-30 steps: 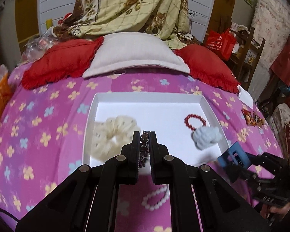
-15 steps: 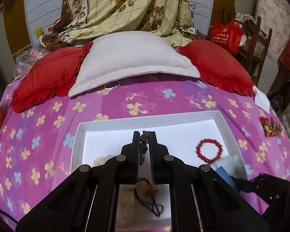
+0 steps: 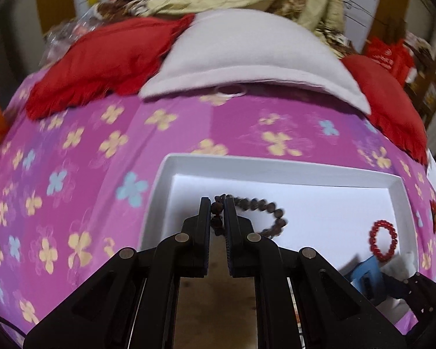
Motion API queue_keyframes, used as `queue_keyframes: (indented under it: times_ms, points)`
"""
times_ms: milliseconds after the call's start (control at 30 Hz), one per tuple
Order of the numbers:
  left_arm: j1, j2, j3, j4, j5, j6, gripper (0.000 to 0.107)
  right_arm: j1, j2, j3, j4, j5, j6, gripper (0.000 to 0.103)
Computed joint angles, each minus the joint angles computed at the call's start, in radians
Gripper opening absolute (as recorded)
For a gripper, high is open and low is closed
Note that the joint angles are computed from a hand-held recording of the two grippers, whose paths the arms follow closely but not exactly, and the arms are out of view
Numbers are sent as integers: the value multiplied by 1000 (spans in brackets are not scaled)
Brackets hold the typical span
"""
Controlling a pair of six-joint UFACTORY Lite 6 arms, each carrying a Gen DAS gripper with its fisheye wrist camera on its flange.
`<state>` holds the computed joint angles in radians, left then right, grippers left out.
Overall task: Organize jewelry
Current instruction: 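Carry the brown bracelet and claw clip into the tray and open both tools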
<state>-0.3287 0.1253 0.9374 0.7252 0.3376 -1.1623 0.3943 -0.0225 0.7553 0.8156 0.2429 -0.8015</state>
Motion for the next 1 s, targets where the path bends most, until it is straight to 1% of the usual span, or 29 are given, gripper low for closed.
queue_keyframes:
  times_ms: [100,133,167,200,233,267,333,400,433,567,633,700,767,933,1000]
  points:
    - [26,-39,-63,42,-28,-64,8,28,-4,-8,-32,-13,26,48]
    - [39,-47,-78,20,-43,-48,12,38,2,-6,-68,-18,59,48]
    - [53,-60,-96,-18,-56,-20,25,45,0,-10,-97,-26,89,49]
    - [63,-71,-112,-25,-66,-17,34,44,-7,-16,-84,-25,79,51]
    - [71,-88,-130,-47,-77,2,46,36,-14,-22,-29,-16,28,52]
    - [83,-116,-157,-108,-114,63,51,21,-28,-33,41,1,-37,52]
    - [87,-155,-184,-172,-120,124,53,1,-65,-56,97,28,-79,55]
    - [68,-206,-214,-125,-98,67,54,-15,-123,-91,128,48,-108,59]
    - [57,-225,-223,-102,-82,39,54,-18,-152,-109,123,51,-106,60]
    - [-5,-338,-288,-46,-17,-45,54,-14,-286,-180,17,59,6,65]
    - [-52,-395,-321,13,28,-122,54,-8,-341,-208,-66,60,94,66]
    - [-118,-459,-355,68,91,-205,54,4,-396,-234,-177,62,212,66]
    - [-164,-500,-375,87,129,-245,54,5,-440,-257,-245,67,285,66]
    - [-339,-588,-402,157,298,-372,54,-4,-529,-297,-372,94,435,66]
    - [-394,-611,-404,166,349,-405,54,-11,-569,-313,-406,109,476,66]
